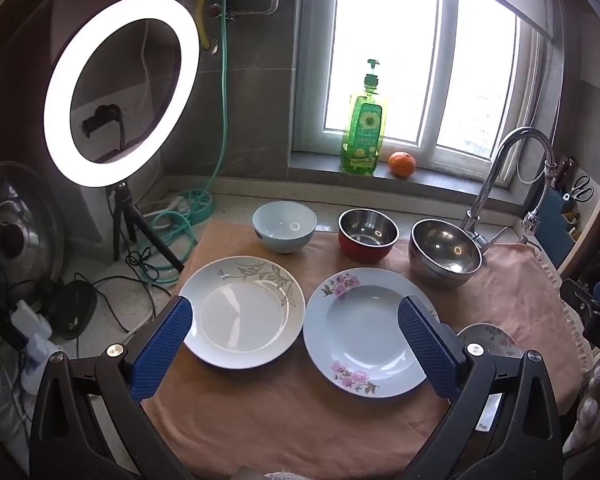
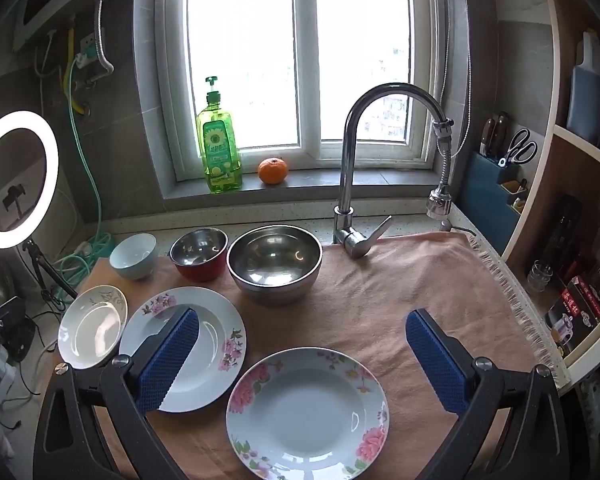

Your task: Organize plates and bowls

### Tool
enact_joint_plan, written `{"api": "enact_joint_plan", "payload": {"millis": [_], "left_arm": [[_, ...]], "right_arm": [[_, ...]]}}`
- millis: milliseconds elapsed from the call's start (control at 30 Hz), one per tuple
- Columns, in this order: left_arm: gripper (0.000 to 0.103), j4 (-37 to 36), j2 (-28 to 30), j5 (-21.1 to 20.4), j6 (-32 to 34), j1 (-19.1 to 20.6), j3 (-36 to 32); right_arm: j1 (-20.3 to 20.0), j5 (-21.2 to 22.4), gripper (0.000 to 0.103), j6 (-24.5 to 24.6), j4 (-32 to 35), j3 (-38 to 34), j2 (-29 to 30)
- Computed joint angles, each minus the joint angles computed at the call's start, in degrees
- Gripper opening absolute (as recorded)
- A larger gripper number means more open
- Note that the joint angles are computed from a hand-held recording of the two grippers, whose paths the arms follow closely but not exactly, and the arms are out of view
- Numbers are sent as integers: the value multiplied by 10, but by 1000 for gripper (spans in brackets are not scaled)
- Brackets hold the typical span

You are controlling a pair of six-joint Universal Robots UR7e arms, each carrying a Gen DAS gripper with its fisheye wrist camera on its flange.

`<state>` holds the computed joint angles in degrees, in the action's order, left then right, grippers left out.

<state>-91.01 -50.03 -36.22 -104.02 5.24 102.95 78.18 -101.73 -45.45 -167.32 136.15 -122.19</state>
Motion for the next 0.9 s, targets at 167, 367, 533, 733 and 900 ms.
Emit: {"api": "enact_joint_plan", "payload": {"millis": [167, 367, 533, 733, 900], "left_arm": [[102, -5, 0, -1, 0, -1, 1], [102, -8, 2, 0, -1, -2, 3], [102, -16, 5, 2, 4, -2, 3], [102, -24, 4, 4, 12, -2, 5], [102, -22, 5, 4, 9, -3, 5]], "right_arm": [[1, -4, 102, 2, 3, -2, 1], [4, -9, 102, 1, -3, -3, 3], [7, -13, 102, 4, -4, -4, 5], [9, -14, 102, 8, -2, -7, 5], [9, -15, 102, 10, 2, -8, 4]]}}
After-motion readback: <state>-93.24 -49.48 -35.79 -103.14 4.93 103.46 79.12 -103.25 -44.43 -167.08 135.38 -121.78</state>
